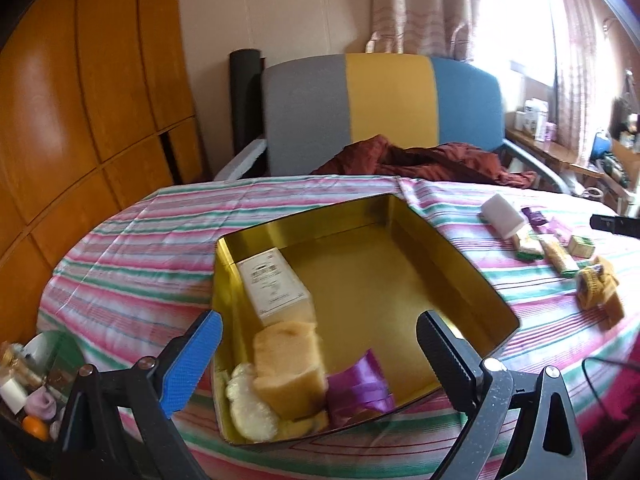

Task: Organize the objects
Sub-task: 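Move both open tools back toward the remaining items, then grasp the yellow knitted pouch with left tool while right tool grasps the green TSAO box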

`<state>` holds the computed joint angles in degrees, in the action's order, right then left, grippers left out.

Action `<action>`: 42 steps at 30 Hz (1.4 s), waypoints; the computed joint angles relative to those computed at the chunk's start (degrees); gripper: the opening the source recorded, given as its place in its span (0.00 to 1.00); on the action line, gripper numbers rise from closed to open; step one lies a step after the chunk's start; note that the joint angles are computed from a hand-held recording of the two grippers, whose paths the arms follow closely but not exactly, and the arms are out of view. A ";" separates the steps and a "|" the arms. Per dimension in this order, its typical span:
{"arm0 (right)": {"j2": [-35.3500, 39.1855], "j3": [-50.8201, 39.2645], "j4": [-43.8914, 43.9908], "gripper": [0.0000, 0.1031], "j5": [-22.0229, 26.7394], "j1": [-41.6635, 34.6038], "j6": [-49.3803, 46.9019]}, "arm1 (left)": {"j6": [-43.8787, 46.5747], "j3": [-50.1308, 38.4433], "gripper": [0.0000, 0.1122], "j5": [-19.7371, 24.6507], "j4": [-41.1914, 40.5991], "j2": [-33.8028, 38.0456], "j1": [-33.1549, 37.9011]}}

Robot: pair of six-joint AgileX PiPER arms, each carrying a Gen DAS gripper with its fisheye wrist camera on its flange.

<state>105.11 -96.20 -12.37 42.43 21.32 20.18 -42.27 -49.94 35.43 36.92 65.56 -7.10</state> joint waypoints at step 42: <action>4.45 1.96 28.53 0.89 0.12 -24.08 -3.04 | 38.91 -83.25 0.70 25.36 -53.37 67.97 -19.06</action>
<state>109.56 -94.24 16.16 42.55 -2.76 17.14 -3.35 -133.19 60.79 -16.46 133.53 -26.16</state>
